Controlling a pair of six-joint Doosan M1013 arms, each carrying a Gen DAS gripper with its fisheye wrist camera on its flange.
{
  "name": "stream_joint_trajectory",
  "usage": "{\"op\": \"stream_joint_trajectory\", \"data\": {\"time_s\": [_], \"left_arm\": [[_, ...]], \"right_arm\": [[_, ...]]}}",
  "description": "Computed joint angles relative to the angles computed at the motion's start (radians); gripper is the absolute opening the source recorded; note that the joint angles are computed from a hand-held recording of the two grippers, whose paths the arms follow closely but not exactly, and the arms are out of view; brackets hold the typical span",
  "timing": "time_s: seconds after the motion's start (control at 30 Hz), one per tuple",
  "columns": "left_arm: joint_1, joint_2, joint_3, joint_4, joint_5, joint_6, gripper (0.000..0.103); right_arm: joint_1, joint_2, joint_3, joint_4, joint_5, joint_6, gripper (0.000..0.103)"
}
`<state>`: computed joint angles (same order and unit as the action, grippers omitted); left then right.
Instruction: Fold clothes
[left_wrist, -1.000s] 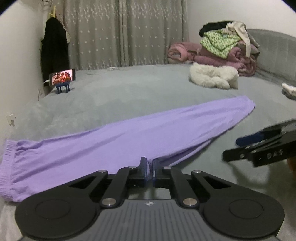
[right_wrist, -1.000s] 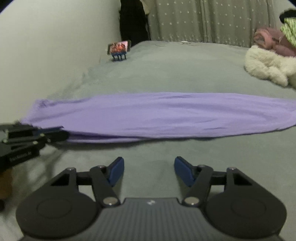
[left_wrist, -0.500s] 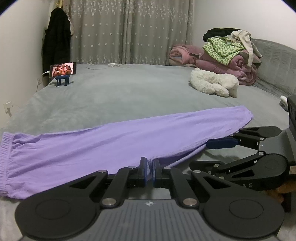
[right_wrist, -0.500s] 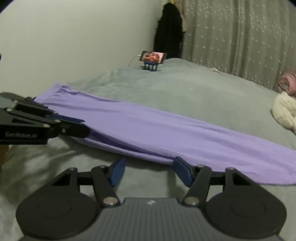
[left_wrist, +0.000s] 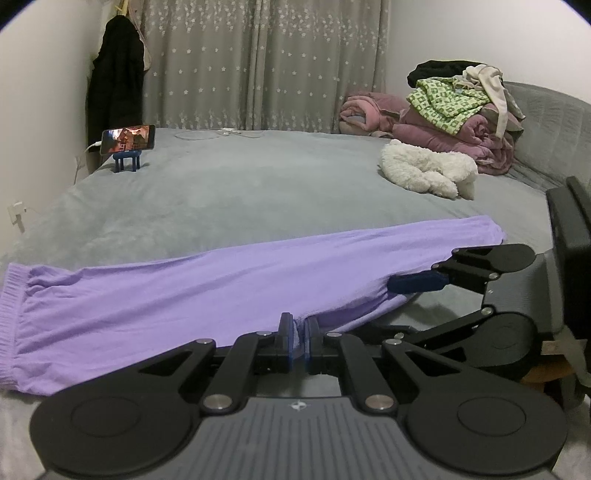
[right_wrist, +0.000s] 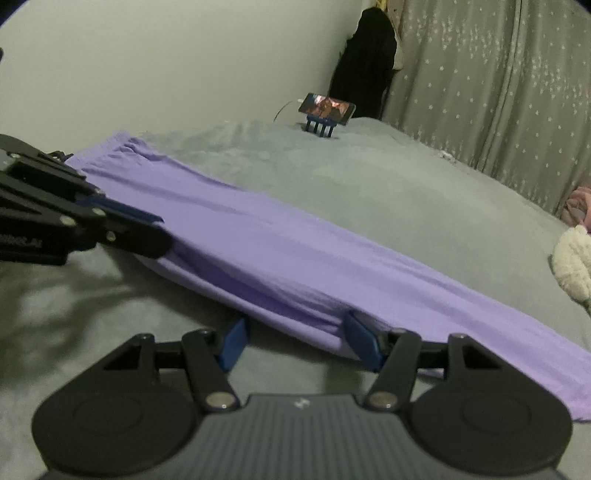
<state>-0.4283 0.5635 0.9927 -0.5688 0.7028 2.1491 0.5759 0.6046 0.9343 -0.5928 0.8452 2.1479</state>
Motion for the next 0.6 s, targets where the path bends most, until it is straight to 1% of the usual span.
{"op": "stream_joint_trajectory", "data": {"time_s": [0.03, 0.07, 0.1, 0.17, 0.23, 0.33, 0.4, 0.6], "left_arm": [[-0.001, -0.001, 0.001, 0.0, -0.001, 0.001, 0.005], [-0.001, -0.002, 0.002, -0.003, -0.003, 0.004, 0.005], [-0.001, -0.002, 0.003, -0.004, -0.003, 0.004, 0.005], [-0.001, -0.002, 0.001, -0.004, -0.001, 0.0, 0.005], [-0.001, -0.003, 0.003, -0.002, -0.003, -0.001, 0.005], [-0.002, -0.008, 0.012, -0.008, -0.014, 0.013, 0.005], [-0.002, -0.009, 0.014, -0.01, -0.019, 0.017, 0.005], [-0.003, -0.008, 0.014, -0.003, -0.02, 0.016, 0.005]], "right_arm": [[-0.002, 0.0, -0.002, 0.009, 0.001, 0.006, 0.058], [-0.004, 0.001, -0.004, 0.015, 0.005, 0.015, 0.055], [-0.006, 0.002, -0.006, 0.014, 0.01, 0.026, 0.051], [-0.007, 0.001, -0.004, 0.005, 0.01, 0.042, 0.046], [-0.008, 0.001, -0.001, -0.02, 0.014, 0.059, 0.046], [-0.012, 0.001, 0.0, -0.071, 0.045, 0.101, 0.048], [-0.026, -0.012, 0.02, -0.066, 0.036, 0.141, 0.05], [-0.056, -0.055, 0.091, -0.091, 0.023, 0.259, 0.05]]}}
